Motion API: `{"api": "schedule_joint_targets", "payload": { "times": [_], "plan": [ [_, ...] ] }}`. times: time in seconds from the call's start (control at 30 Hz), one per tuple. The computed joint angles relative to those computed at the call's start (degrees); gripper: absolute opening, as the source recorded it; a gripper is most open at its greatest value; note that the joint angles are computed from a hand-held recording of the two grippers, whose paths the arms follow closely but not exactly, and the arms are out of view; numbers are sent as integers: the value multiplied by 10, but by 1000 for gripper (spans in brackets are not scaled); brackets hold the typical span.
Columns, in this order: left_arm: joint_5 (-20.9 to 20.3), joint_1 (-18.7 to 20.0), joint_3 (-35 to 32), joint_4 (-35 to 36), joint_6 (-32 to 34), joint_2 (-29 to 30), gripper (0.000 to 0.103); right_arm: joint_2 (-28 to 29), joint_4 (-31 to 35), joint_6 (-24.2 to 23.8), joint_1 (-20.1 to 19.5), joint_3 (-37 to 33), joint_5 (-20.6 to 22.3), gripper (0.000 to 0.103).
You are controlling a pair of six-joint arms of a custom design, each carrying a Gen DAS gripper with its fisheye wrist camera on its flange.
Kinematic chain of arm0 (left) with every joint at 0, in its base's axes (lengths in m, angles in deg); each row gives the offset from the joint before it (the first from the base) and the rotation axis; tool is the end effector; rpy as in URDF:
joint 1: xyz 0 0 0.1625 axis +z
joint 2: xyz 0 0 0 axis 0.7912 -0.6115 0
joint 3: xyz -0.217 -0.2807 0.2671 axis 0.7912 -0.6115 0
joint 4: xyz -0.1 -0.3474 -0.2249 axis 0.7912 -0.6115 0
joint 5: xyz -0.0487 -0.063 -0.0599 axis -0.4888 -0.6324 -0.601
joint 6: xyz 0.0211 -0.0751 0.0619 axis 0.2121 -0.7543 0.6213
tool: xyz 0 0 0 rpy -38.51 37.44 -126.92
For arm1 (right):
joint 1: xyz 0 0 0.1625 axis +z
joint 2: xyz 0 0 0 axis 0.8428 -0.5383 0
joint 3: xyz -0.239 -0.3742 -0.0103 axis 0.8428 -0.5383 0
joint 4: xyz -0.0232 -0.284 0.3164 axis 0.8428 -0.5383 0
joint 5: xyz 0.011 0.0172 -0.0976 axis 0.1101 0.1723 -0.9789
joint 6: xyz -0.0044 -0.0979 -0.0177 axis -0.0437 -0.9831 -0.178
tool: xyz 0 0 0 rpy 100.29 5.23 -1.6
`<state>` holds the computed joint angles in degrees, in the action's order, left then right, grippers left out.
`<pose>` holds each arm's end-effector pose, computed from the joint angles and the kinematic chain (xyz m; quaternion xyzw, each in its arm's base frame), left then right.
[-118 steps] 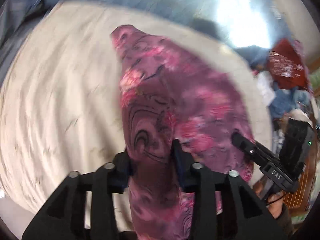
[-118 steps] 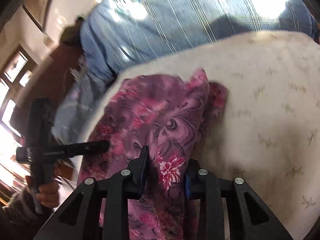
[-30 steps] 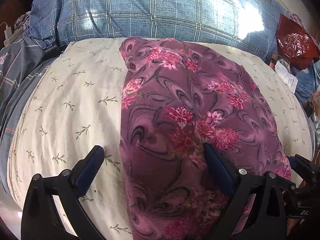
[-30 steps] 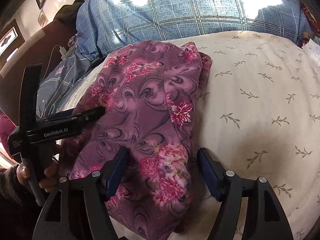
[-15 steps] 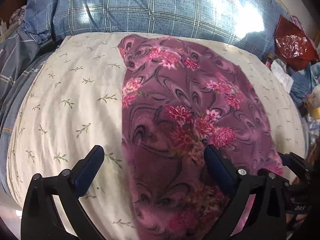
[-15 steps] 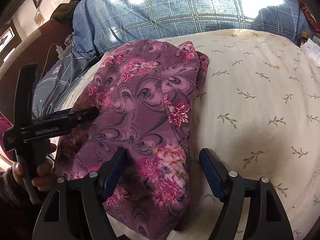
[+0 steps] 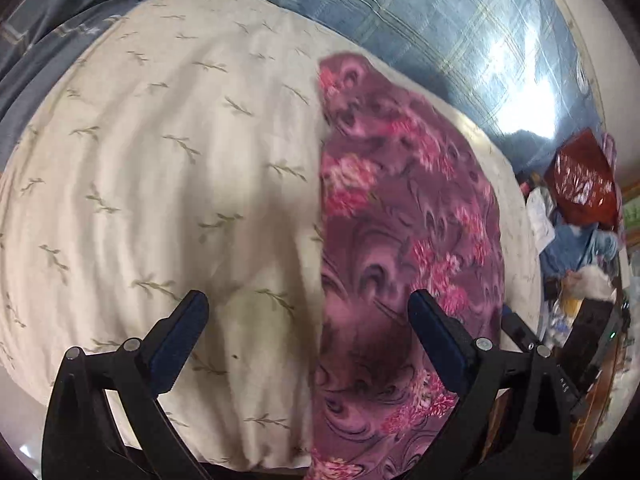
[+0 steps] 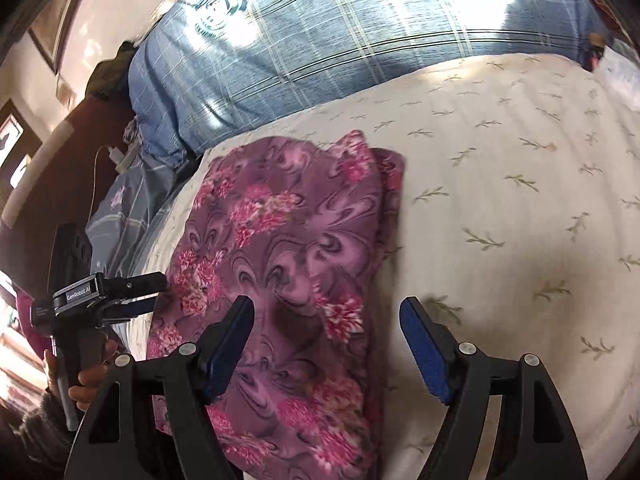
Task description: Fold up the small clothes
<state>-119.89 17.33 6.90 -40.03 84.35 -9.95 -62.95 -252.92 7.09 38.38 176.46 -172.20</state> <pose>-0.1059 -0.7712 0.1985 0.1228 0.9740 -0.0913 0.1671 0.1504 -0.5237 0.1836 0.0199 -0.9315 0.3192 0.1734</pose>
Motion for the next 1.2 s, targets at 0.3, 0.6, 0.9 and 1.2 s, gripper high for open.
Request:
{"api": "schedule_joint_targets", "payload": {
  "times": [0.3,0.6,0.9,1.2],
  "plan": [
    [14,-21,-24,36,7,33,100,7,30,8,-22,-9,33,77],
    [33,-34,-5,-4,38,31,100,32,17,-31,9,-19,3,67],
    [81,-57,32,-56,95,30,99,39,34,-26,21,-30,-33,68],
    [120,-73,60,-108,131,27,99,32,33,-30,25,-23,-47,68]
  ]
}}
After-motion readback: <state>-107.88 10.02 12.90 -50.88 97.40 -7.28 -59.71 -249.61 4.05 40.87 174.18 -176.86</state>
